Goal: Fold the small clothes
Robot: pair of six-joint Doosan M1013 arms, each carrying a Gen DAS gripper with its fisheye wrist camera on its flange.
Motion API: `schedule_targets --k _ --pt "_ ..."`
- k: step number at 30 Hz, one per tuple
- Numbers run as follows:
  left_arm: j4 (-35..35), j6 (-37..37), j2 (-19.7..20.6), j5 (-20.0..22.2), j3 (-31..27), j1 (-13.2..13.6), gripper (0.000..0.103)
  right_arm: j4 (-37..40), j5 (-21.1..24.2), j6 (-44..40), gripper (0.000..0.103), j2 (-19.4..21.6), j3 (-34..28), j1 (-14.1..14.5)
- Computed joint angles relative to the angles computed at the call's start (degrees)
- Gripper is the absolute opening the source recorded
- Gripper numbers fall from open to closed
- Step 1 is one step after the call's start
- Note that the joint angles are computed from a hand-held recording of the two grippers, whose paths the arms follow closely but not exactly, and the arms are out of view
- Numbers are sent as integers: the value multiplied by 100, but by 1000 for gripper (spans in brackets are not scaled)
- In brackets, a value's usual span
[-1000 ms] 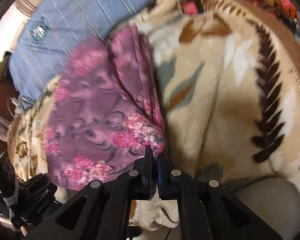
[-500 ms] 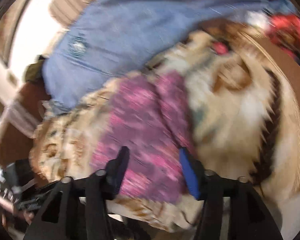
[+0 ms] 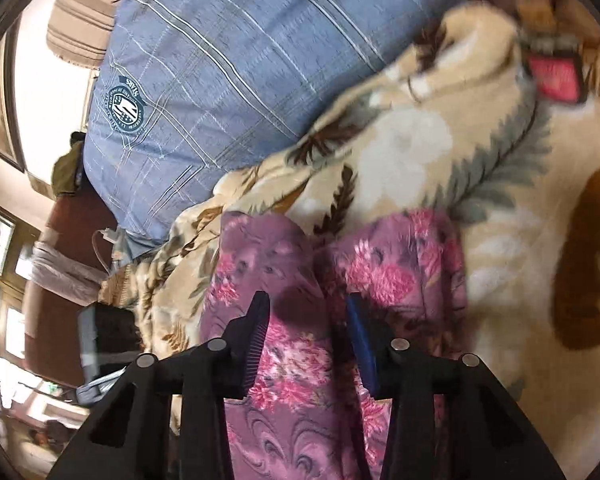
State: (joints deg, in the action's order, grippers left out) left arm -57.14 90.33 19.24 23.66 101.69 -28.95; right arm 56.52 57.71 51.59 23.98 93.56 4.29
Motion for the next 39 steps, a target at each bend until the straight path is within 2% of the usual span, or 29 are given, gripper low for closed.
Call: schedule_targets --k 1,2,3,4,5,6,7,9,10,11,14,15,16,17,19,20,22,23,24,26,28,31,33,34,36,38,39 --pt "-125 108 52 6 -17 11 63 60 88 -82 38 49 -28 1" --pt "-386 274 104 9 -24 36 63 38 17 -76 34 54 -32 18" --pt "-931 699 138 -12 1 71 63 -72 -94 19 27 60 -55 48" --pt "-1206 919 163 -2 -3 99 63 -163 -165 85 9 66 -60 72" --pt "-1352 1016 179 37 -22 120 55 -81 -96 117 7 87 -50 54" --pt "-1536 1190 175 45 -19 124 28 -12 -84 136 3 74 -27 32" --pt "-1724 1433 170 99 -30 130 16 -7 -121 125 2 18 -5 16" --pt "-1826 1785 96 -60 -22 57 8 89 -355 -48 2 -188 123 -37" --pt "-1778 1904 71 -71 -45 25 6 80 -467 -72 2 -283 177 -64" --pt "-1430 1778 61 -159 -94 -40 5 50 -605 -86 2 -373 235 -85" --pt "220 271 225 -98 -378 -90 4 -535 -1066 245 2 -434 263 -13" --pt "551 -16 319 -56 -456 -76 4 -872 -1131 530 2 -348 205 40" --pt "582 -46 381 -26 -484 -59 5 -1278 -1117 908 2 -219 115 105" --pt "312 18 463 118 -523 -13 7 -1446 -1056 1058 2 -130 58 133" --pt "-12 108 391 184 -442 31 11 -1474 -1054 1122 2 -48 30 143" --pt "216 -110 286 126 -400 2 16 -1300 -1046 993 4 -62 60 105" --pt "1052 -727 6 -170 -252 -123 39 -881 -1041 660 11 -177 196 3" --pt "1665 -1212 -163 -284 -161 -200 57 -708 -1096 542 15 -278 293 -45" --pt "2170 -1630 -306 -372 -67 -270 59 -595 -1151 425 19 -389 377 -76" --pt "2551 -1957 -581 -452 166 -406 59 -348 -1293 223 44 -660 589 -134" --pt "2480 -1889 -756 -429 364 -560 62 120 -1182 -165 47 -861 819 -223" --pt "2793 -2199 -770 -297 451 -789 64 444 -1052 -469 48 -1154 1285 -314" --pt "2941 -2397 -718 -303 489 -896 65 338 -1269 -433 48 -1296 1587 -288" --pt "2785 -2359 -698 -396 545 -926 65 182 -1353 -334 45 -1338 1689 -292" --pt "2300 -2321 -643 -601 662 -943 68 -136 -1429 -36 33 -1343 1775 -258" --pt "1417 -1669 -631 -676 773 -927 68 -224 -1426 17 16 -1307 1755 -236" --pt "1153 -1529 -619 -644 806 -919 68 -397 -1471 145 11 -1300 1723 -198"
